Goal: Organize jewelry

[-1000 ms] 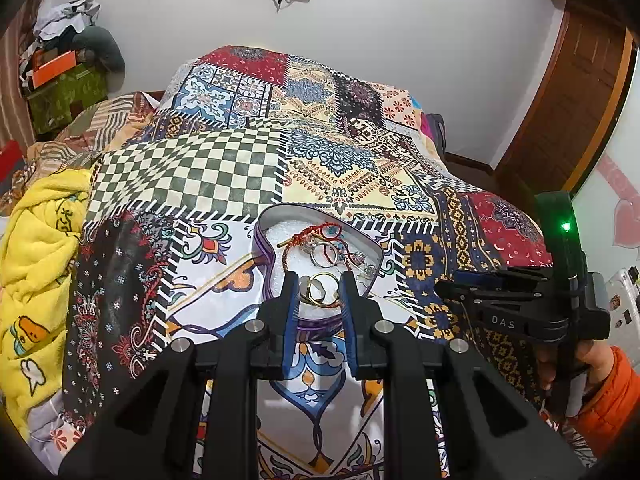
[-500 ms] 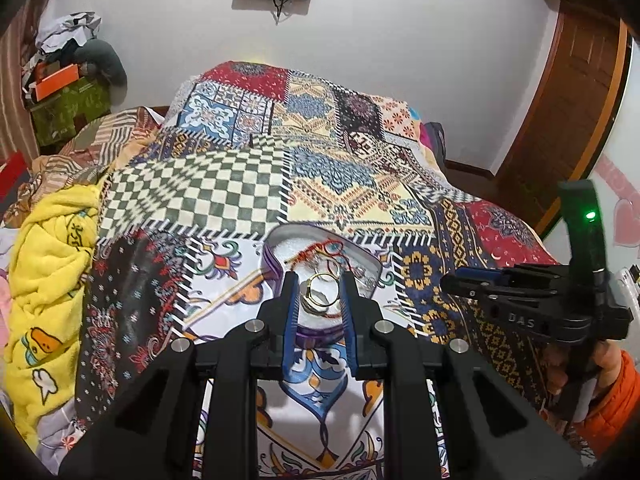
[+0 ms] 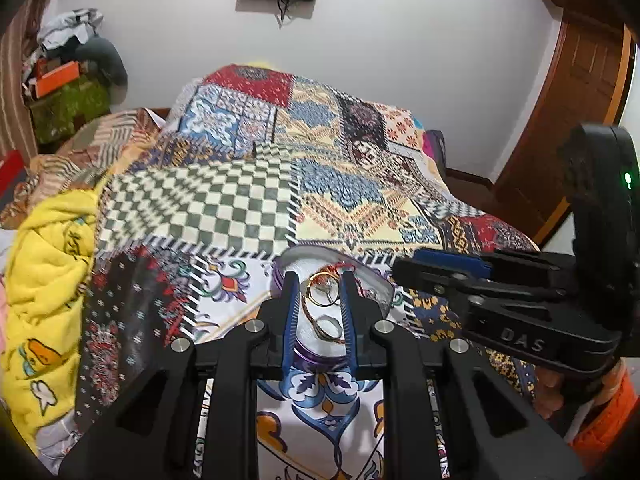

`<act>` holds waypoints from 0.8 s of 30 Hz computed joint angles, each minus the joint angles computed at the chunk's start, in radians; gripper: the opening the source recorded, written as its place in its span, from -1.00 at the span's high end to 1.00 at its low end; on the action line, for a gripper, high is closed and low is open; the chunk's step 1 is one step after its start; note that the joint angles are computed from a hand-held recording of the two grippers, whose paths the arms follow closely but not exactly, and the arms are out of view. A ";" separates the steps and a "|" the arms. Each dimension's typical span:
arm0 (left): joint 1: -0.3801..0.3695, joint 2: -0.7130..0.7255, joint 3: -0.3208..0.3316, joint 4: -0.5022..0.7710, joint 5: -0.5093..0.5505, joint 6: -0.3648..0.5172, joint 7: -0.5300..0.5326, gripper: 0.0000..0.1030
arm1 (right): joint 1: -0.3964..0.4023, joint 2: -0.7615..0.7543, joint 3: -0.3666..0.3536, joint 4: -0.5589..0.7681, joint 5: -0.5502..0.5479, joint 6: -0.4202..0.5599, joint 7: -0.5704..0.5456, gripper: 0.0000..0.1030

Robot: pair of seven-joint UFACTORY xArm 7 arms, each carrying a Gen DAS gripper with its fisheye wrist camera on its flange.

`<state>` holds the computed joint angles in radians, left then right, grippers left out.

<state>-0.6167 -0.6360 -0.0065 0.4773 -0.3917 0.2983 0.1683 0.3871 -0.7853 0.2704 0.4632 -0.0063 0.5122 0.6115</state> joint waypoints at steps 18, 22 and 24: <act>-0.032 0.088 0.001 0.004 -0.047 -0.012 0.039 0.63 | 0.087 0.083 -0.112 0.015 0.137 -0.027 -0.119 0.50; -0.021 0.089 -0.007 0.008 -0.041 -0.009 0.042 0.63 | 0.079 0.068 -0.115 0.007 0.175 -0.031 -0.121 0.10; -0.016 0.075 -0.010 0.004 -0.037 -0.001 0.040 0.63 | 0.068 0.045 -0.104 0.001 0.178 -0.035 -0.109 0.10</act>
